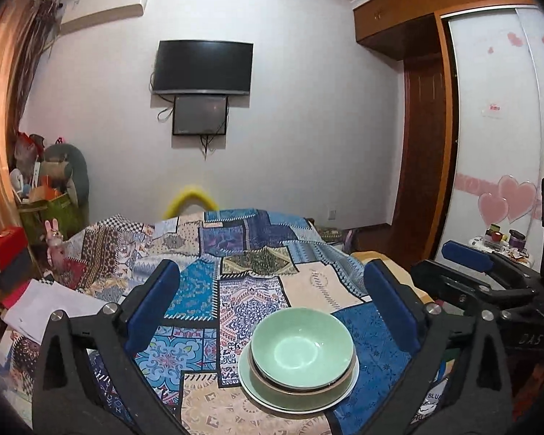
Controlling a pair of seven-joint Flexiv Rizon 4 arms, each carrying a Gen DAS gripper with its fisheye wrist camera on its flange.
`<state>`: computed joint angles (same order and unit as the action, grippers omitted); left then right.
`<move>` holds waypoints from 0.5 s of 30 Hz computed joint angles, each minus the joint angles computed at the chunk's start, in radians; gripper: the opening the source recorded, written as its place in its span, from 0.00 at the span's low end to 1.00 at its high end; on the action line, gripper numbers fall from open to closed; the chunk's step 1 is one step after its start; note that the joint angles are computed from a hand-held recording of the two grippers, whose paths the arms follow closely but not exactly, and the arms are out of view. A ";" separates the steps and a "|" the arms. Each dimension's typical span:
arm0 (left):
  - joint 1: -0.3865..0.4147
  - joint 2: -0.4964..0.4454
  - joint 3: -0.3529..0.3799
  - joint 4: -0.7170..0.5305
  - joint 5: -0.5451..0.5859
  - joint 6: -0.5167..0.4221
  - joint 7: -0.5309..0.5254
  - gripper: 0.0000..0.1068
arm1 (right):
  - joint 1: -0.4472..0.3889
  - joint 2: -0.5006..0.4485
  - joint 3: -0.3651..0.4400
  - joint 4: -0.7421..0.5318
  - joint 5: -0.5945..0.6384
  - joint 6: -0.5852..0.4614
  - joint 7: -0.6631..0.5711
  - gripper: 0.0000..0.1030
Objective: Organize plates and bowls
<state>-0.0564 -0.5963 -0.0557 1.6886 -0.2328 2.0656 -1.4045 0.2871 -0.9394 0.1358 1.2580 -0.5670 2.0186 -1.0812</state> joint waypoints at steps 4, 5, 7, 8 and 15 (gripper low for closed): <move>0.002 0.005 0.000 0.008 0.002 0.013 -0.006 0.96 | -0.003 0.003 0.002 0.006 0.000 0.004 0.001 0.99; 0.004 0.007 -0.002 0.011 0.004 0.015 -0.009 0.96 | -0.003 0.005 0.001 0.008 0.001 0.005 0.001 0.99; 0.016 0.012 -0.013 0.017 0.013 0.017 -0.021 0.96 | -0.003 0.006 0.001 0.010 0.002 0.006 0.001 1.00; 0.018 0.013 -0.014 0.019 0.015 0.020 -0.026 0.96 | -0.003 0.007 0.001 0.012 0.002 0.006 0.001 1.00; 0.017 0.015 -0.010 0.026 0.020 0.033 -0.043 0.96 | -0.005 0.012 -0.001 0.027 0.002 0.015 -0.002 1.00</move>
